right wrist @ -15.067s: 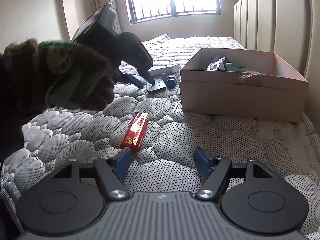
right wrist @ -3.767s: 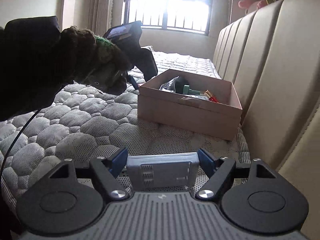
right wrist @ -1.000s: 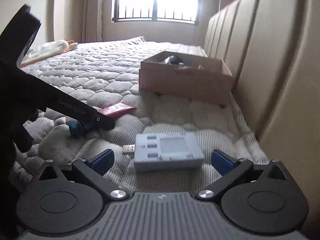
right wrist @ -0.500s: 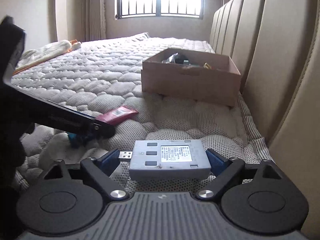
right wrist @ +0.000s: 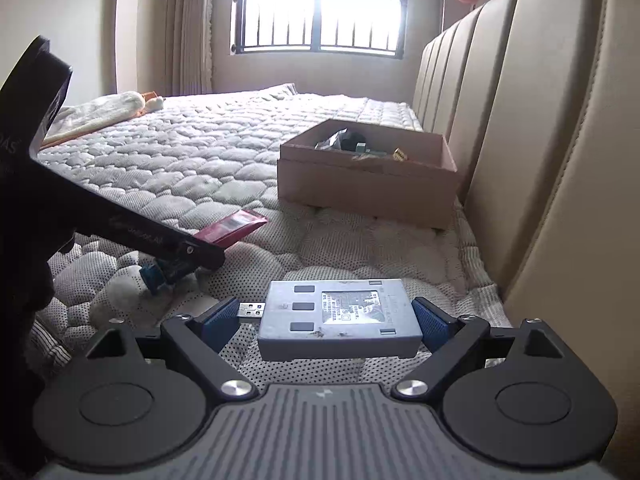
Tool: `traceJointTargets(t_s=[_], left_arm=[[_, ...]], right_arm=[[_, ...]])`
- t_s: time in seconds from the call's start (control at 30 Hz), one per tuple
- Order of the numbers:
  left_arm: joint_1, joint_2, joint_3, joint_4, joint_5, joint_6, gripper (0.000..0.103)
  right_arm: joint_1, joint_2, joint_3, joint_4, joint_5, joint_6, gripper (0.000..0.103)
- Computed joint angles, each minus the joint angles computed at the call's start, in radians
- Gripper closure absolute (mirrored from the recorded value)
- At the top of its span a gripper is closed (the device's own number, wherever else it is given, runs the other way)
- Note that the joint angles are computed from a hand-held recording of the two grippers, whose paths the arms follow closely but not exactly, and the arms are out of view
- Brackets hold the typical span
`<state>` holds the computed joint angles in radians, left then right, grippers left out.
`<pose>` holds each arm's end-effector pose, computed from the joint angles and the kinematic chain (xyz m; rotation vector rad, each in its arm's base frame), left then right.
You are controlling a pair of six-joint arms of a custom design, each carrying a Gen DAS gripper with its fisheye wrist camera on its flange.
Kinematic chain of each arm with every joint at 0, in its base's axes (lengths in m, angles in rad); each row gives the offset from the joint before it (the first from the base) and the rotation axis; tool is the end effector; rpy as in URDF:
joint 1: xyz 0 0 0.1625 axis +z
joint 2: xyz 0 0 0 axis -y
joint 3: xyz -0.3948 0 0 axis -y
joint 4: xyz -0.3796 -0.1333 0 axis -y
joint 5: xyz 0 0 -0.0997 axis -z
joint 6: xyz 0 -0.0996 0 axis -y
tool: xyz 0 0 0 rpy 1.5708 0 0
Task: Organize rigid objects
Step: 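Lower the pink-and-blue tube into the pink box and open the left tool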
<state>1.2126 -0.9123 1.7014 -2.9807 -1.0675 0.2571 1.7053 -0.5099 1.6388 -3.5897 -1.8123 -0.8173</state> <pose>-0.0548 -0.6638 0.1924 0.5713 2.4921 -0.8494 0.1950 -0.6243 0.0287 0.9945 -2.2384 0.9995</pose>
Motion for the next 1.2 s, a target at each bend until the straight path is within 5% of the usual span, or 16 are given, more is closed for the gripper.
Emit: traceJointTargets(t_s=[0.23, 0.43, 0.67, 0.83, 0.93, 1.2], left_arm=[[-0.021, -0.012, -0.053, 0.076, -0.037, -0.024, 0.070], [-0.053, 0.049, -0.259, 0.139, -0.056, 0.018, 0.070], [-0.050, 0.309, -0.766, 0.282, -0.093, 0.012, 0.069], [-0.022, 0.550, -1.182, 0.560, -0.048, -0.025, 0.069], [0.001, 0.525, -1.090, 0.461, -0.090, -0.028, 0.069], [0.033, 0.218, -0.549, 0.177, -0.128, 0.044, 0.069]], right_arm=[[-0.016, -0.017, 0.022, -0.024, 0.031, 0.016, 0.012], [-0.030, -0.027, 0.044, -0.029, 0.053, 0.014, 0.012], [-0.041, -0.047, 0.072, -0.043, 0.085, 0.014, 0.012], [-0.041, -0.040, 0.062, -0.044, 0.068, 0.010, 0.012], [-0.041, -0.037, 0.058, -0.041, 0.044, 0.010, 0.012], [-0.023, -0.030, 0.028, -0.001, -0.040, -0.028, 0.012]])
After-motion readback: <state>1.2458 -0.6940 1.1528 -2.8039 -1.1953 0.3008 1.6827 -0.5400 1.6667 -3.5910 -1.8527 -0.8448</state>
